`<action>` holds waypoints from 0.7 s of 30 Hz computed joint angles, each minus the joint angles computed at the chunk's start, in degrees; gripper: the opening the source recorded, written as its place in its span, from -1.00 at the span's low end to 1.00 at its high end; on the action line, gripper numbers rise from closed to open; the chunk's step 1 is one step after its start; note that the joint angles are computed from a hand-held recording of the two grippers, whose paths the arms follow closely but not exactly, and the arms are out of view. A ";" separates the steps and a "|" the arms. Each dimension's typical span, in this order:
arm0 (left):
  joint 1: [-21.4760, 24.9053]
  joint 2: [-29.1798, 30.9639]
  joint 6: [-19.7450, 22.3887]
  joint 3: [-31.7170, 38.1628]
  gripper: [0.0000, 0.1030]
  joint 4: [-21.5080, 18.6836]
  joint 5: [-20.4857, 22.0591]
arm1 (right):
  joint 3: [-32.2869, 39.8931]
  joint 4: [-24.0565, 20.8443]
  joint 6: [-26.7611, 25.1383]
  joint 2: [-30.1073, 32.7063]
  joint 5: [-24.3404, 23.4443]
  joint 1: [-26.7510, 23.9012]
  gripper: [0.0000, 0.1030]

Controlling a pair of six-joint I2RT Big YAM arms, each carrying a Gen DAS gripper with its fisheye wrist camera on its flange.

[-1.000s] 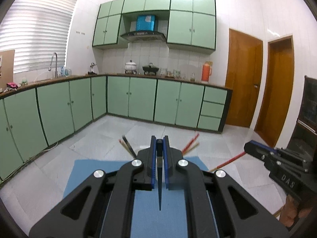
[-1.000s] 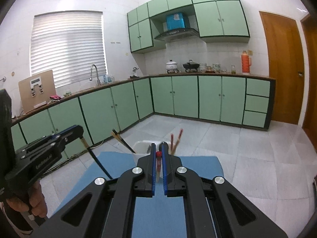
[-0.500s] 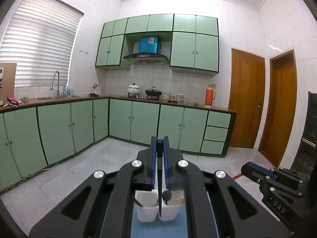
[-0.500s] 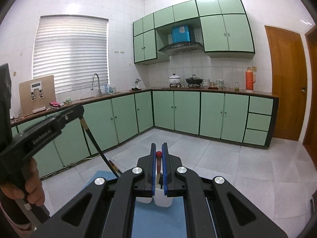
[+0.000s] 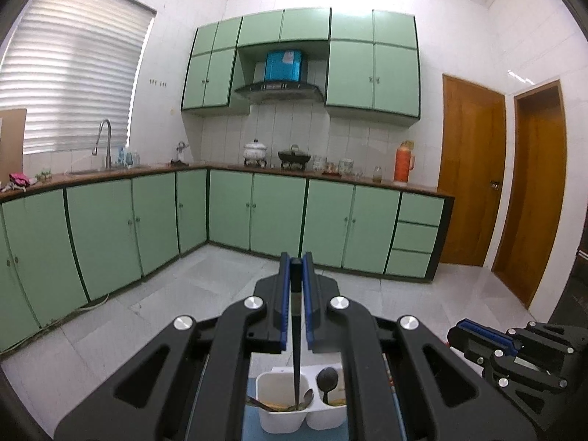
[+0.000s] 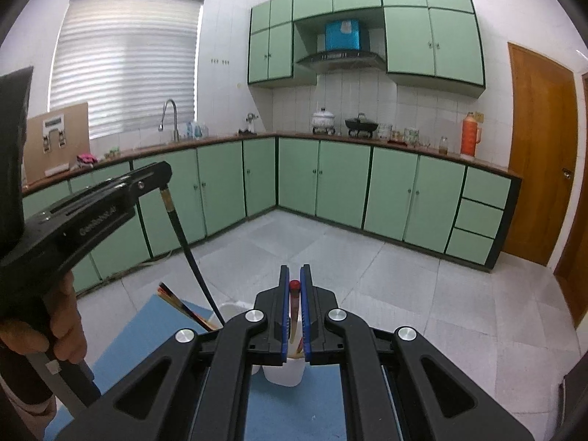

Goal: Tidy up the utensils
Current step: 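Carry both chopsticks over the white holder and lower them in, then open both tools to release the chopsticks into the holder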

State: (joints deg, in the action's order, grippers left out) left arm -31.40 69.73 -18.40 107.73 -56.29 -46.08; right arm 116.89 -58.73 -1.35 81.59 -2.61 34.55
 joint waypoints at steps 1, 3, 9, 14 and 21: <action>0.94 0.07 -0.79 -0.73 -0.89 -0.30 1.13 | -0.19 -0.05 -0.07 0.15 0.29 0.26 -0.89; 2.04 -0.47 -1.60 -2.27 -0.89 -0.55 2.38 | -0.29 -0.41 -0.43 0.97 0.94 0.67 -0.89; 5.26 -1.42 -3.36 -6.25 -0.89 -1.34 6.08 | -1.10 -0.77 -1.11 2.26 2.28 1.66 -0.89; 7.22 -1.67 -4.04 -7.84 -0.89 -2.01 8.55 | -0.17 -1.95 -1.56 3.92 2.31 1.95 -0.89; 8.99 -1.99 -4.64 -9.70 -0.88 -3.00 10.72 | -0.80 -2.95 -1.21 4.35 1.76 1.71 -0.89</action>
